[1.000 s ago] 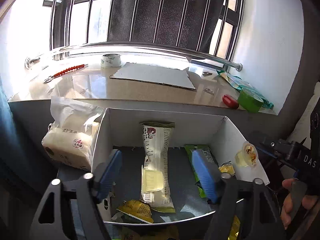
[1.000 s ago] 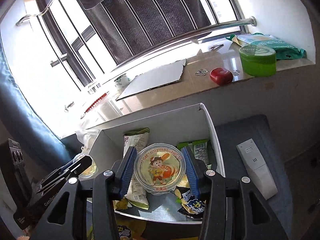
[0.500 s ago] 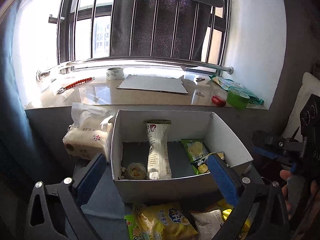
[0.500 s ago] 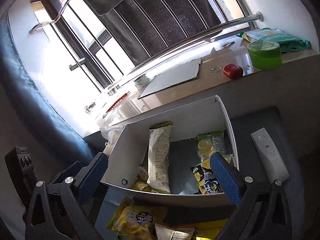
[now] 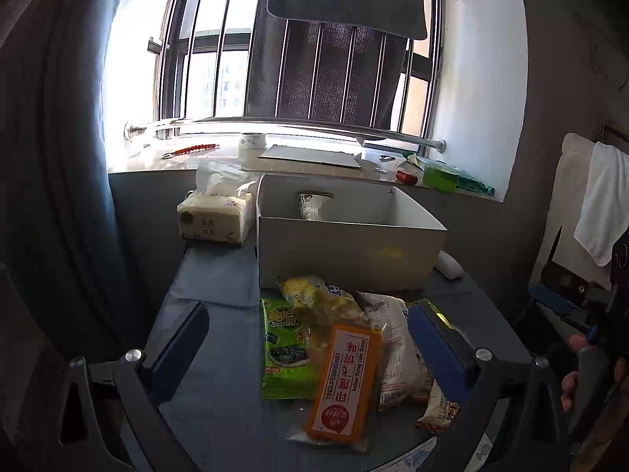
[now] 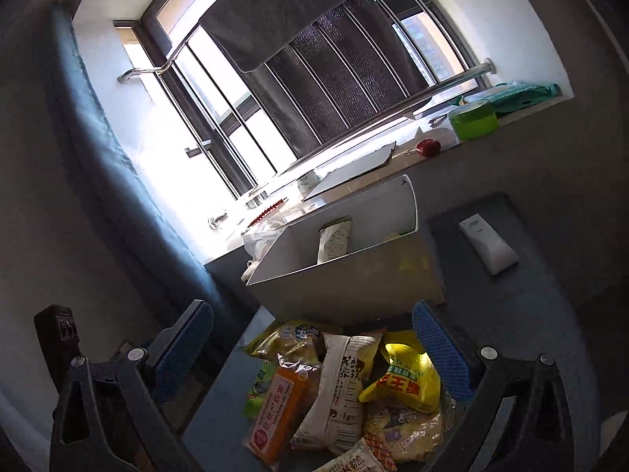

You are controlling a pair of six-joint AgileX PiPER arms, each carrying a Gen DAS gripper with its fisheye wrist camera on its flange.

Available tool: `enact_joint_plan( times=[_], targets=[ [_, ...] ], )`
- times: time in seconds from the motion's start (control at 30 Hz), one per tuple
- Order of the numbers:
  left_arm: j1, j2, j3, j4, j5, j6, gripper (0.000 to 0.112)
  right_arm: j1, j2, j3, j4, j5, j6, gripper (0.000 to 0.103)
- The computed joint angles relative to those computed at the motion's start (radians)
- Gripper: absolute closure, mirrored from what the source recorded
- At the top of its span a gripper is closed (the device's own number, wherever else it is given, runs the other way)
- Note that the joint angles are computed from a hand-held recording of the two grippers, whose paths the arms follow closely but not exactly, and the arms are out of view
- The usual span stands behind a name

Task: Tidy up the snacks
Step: 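Withdraw both tools from the box toward the snack pile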

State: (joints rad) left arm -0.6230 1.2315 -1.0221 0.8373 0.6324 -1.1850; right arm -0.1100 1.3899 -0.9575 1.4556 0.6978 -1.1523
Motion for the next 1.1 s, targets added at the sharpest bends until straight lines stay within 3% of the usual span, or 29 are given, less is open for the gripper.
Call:
enact_joint_plan(
  times=[0.1, 0.2, 0.27, 0.4, 0.5, 0.67, 0.8, 0.9, 1.1],
  targets=[
    [-0.040, -0.092, 0.128, -0.005, -0.020, -0.116, 0.009, -0.065, -0.086, 0.159, -0.017, 0.032, -0.021, 0.000],
    [-0.155, -0.133, 0.213, 0.124, 0.071, -0.306, 0.009, -0.087, -0.126, 0.246, -0.155, 0.015, 0.087, 0.000],
    [-0.215, -0.143, 0.252, 0.172, 0.117, -0.400, 0.009, -0.073, -0.149, 0.296, -0.220, -0.029, 0.120, 0.000],
    [-0.264, -0.155, 0.301, 0.195, 0.091, -0.465, 0.009, 0.027, -0.181, 0.334, -0.319, -0.177, 0.139, 0.000],
    [-0.285, -0.121, 0.294, 0.195, 0.088, -0.466, 0.009, 0.075, -0.172, 0.313, -0.352, -0.236, 0.155, 0.000],
    [-0.278, -0.084, 0.280, 0.189, 0.058, -0.458, 0.009, 0.129, -0.039, 0.160, -0.468, -0.244, 0.277, 0.000],
    [-0.277, -0.063, 0.272, 0.203, 0.061, -0.452, 0.009, 0.156, 0.151, -0.074, -0.687, -0.212, 0.518, 0.000],
    [-0.272, -0.063, 0.280, 0.204, 0.047, -0.458, 0.009, 0.167, 0.330, -0.307, -0.838, -0.091, 0.704, 0.000],
    [-0.247, -0.056, 0.287, 0.178, 0.039, -0.437, 0.009, 0.206, 0.582, -0.639, -1.020, 0.098, 0.899, 0.000]
  ],
)
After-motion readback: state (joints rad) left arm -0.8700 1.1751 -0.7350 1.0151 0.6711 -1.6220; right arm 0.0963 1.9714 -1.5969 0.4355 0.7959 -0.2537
